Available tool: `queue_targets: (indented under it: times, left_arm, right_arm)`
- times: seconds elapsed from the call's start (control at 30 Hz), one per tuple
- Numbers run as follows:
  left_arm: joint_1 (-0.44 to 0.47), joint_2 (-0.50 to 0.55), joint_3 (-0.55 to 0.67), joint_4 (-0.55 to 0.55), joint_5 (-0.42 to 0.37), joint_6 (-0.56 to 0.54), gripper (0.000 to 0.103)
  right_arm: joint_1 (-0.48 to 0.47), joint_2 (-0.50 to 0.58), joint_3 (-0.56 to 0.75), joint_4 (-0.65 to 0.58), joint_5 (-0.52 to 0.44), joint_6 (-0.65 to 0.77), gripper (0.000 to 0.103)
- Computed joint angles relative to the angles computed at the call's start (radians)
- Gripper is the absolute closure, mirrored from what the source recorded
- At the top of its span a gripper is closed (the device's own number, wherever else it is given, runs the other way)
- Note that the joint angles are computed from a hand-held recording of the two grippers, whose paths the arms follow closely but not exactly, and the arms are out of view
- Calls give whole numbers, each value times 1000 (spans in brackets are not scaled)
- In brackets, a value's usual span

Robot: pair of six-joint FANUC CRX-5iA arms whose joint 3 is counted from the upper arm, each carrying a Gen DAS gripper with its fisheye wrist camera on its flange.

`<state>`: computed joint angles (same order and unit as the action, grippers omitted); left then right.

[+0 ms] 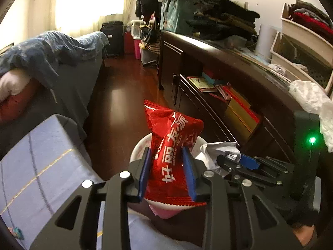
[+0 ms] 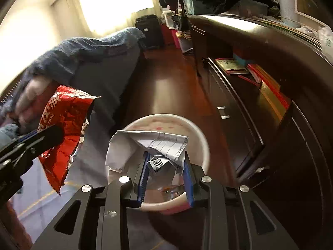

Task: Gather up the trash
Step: 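Carry the wrapper and tissue over the wastebasket and open both tools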

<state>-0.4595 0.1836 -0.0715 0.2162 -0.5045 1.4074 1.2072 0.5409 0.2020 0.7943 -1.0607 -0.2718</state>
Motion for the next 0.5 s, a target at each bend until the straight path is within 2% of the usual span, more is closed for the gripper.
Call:
queue_targets:
  times: [0.1,0.13,0.17,0.23,0.5]
  left_arm:
    - [2,38,26,17,3,-5,59]
    - [4,42,26,26,5,-10,52]
    - [8,43,20,44,12,-23,45]
    - [15,44,7,77,38,-39,38]
    - [35,13,-34,123,70,-57,34]
  right_arm:
    - [-19,23,19,-10,-14,21,64]
    - [-21,28,23,-6,-18,22,63]
    - [-24,35,29,-4,-28,25,57]
    - [-27,42,33,3,-32,21,53]
    - [-23,47,45,-8,-26,20,46]
